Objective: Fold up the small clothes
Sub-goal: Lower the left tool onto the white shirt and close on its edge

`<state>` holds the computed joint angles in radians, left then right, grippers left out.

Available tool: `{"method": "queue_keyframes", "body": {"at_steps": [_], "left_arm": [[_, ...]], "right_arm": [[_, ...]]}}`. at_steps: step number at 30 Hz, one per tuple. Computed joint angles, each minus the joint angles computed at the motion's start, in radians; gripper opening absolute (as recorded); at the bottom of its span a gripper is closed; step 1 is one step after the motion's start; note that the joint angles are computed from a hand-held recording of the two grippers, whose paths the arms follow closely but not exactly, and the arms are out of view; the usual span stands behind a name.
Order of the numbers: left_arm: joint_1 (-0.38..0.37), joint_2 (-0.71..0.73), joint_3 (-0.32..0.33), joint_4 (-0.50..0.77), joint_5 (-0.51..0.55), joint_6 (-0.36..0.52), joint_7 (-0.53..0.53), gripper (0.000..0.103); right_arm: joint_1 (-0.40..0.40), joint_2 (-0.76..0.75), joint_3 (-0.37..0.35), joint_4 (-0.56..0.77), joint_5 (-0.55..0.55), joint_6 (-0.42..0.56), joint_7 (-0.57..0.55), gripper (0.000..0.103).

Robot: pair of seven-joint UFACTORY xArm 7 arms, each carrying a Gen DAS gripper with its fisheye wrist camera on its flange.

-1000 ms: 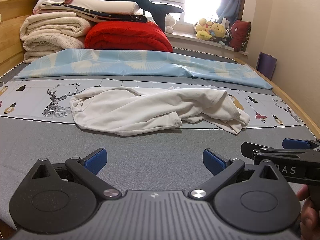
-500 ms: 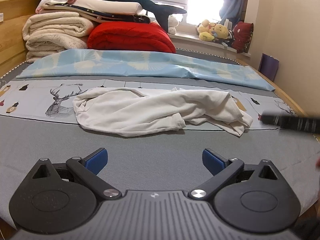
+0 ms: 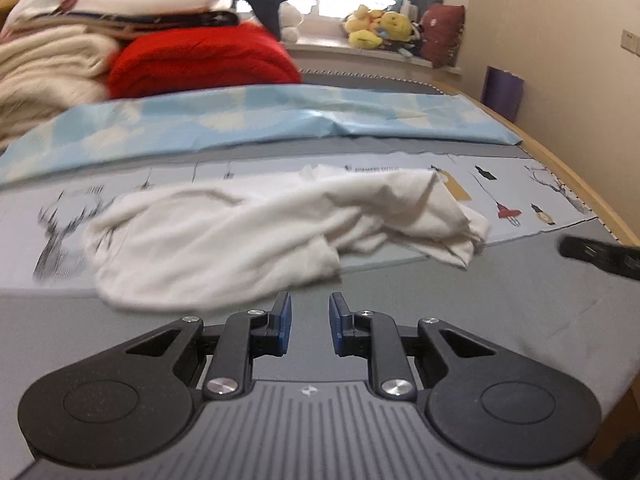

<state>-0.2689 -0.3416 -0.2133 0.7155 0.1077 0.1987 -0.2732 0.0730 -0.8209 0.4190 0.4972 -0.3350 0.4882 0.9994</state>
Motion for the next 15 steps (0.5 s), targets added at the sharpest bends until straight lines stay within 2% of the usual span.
{"method": "queue_keyframes", "body": {"at_steps": [3,5,7,10,12,14,15], "left_arm": [[0.069,0.154,-0.047,0.083,0.073,-0.069,-0.069,0.022],[0.083,0.250,-0.058,0.143,0.125,-0.056,-0.148,0.022],[0.066,0.335,-0.047,0.215,0.160,-0.017,-0.215,0.022],[0.018,0.440,-0.003,0.300,0.211,-0.032,-0.306,0.025],[-0.031,0.505,0.039,0.361,0.240,-0.026,-0.368,0.036],[-0.102,0.547,0.107,0.408,0.300,-0.010,-0.455,0.052],[-0.141,0.571,0.147,0.435,0.339,-0.003,-0.504,0.053]], "right_arm": [[0.018,-0.003,-0.042,-0.013,0.022,-0.020,-0.017,0.035],[0.024,-0.007,-0.059,-0.021,0.033,-0.027,-0.033,0.035],[0.029,-0.007,-0.074,-0.026,0.043,-0.036,-0.055,0.035],[0.042,-0.008,-0.096,-0.032,0.051,-0.042,-0.109,0.035],[0.042,-0.006,-0.100,-0.032,0.052,-0.050,-0.141,0.036],[0.039,-0.001,-0.110,-0.033,0.059,-0.050,-0.169,0.036],[0.042,0.003,-0.119,-0.033,0.070,-0.048,-0.181,0.036]]}}
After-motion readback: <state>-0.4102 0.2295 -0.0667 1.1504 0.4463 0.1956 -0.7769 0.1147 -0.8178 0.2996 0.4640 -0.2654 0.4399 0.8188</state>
